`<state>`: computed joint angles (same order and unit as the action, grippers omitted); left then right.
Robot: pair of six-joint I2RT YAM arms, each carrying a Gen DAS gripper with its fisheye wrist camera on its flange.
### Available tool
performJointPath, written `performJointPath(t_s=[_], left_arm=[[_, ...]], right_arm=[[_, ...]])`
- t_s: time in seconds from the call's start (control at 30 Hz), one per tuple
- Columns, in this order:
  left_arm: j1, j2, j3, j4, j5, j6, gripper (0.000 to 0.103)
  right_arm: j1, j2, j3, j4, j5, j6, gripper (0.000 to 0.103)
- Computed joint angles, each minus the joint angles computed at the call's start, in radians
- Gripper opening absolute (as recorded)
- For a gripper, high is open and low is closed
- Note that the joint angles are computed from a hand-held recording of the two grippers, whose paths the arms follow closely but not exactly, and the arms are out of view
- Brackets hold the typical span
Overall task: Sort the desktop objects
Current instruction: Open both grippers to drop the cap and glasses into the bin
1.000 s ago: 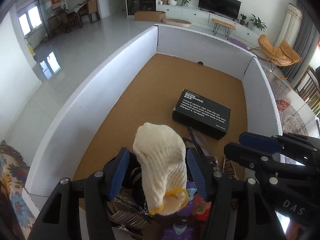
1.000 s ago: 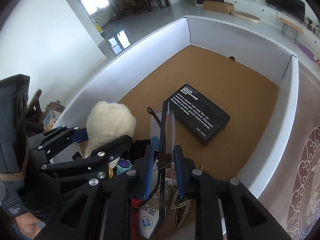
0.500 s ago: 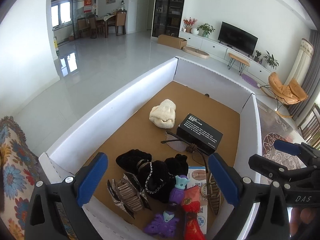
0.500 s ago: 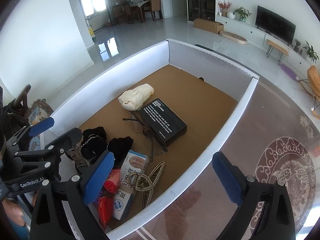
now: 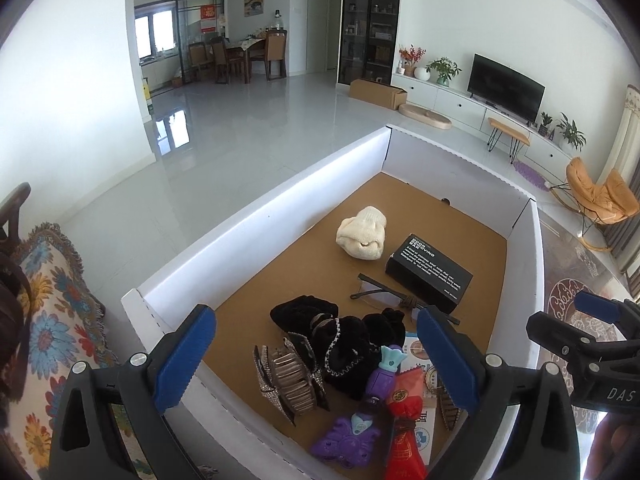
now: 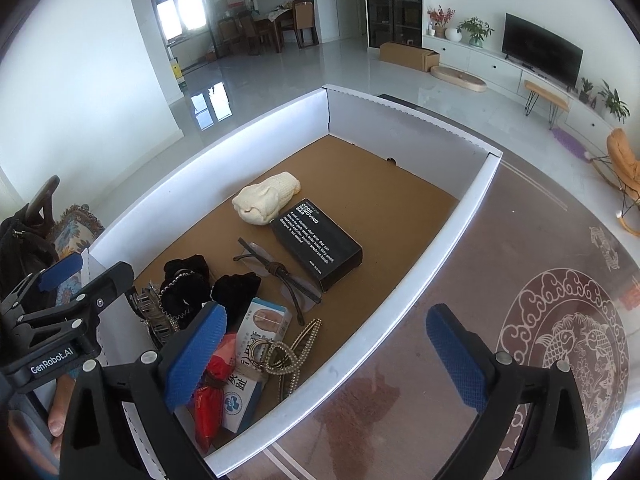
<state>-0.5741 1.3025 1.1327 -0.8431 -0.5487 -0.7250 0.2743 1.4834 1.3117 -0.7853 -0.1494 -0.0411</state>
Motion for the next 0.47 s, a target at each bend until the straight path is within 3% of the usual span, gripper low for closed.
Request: performJointPath(t_s=[0.47], left_arm=[[-0.027, 0.005, -0.011, -0.010, -0.031, -0.013, 0.102]], right_arm=[[-0.001, -0.003, -0.011, 0.011, -0.009, 0.009, 0.100]])
